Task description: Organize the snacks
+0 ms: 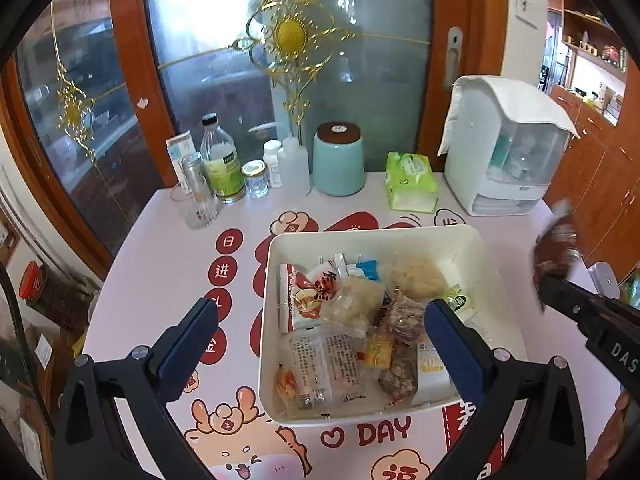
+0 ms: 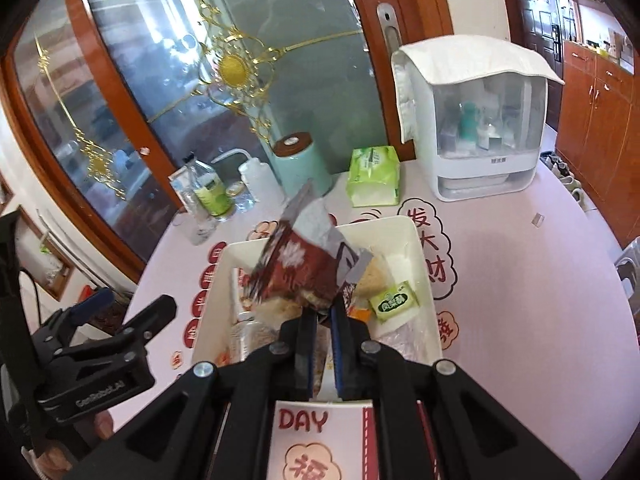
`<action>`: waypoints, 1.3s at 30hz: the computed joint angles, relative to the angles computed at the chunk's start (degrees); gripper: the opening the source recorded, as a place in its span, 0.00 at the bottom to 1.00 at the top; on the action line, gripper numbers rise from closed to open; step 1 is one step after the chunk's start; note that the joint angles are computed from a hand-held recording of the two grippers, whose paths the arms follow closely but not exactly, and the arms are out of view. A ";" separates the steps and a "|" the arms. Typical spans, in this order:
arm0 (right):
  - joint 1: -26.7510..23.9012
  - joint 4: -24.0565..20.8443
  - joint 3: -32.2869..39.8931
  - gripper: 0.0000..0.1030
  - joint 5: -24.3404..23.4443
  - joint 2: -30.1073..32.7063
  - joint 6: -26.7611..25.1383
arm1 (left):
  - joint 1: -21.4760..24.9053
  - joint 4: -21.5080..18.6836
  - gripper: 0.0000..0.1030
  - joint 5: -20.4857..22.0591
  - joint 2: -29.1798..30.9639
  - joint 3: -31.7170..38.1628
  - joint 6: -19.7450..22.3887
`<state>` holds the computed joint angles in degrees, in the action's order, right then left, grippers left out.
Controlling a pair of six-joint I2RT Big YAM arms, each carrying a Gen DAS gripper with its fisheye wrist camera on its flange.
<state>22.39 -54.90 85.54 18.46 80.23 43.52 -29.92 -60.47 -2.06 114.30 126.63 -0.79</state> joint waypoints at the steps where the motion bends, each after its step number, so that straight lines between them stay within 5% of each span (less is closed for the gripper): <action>1: -0.40 -0.85 0.82 0.10 -0.11 1.06 -0.13 | 0.07 -0.46 0.99 0.00 0.62 0.71 -0.19; 2: -0.51 -1.41 1.32 0.13 -0.15 1.64 -0.12 | 0.14 -0.88 0.99 -0.15 1.23 1.40 -0.37; 4: -0.77 -2.24 2.10 0.36 -0.70 2.77 -0.22 | 0.23 -1.14 0.99 -0.14 1.84 1.86 -0.43; 7: -0.38 -1.63 1.55 0.47 0.15 3.02 -0.26 | 0.19 -1.03 0.99 -0.45 1.87 1.20 -0.16; 20: 2.87 -0.95 -2.67 0.47 1.11 0.03 2.74 | -0.18 1.40 0.99 0.53 -4.18 -9.06 1.22; 39: 15.53 -6.15 -9.49 0.47 5.33 -7.70 14.98 | 0.58 5.46 0.99 3.81 -25.01 -37.35 0.03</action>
<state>37.92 -61.05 76.05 23.79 72.53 58.50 -29.35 -55.00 1.75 89.29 89.28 -0.76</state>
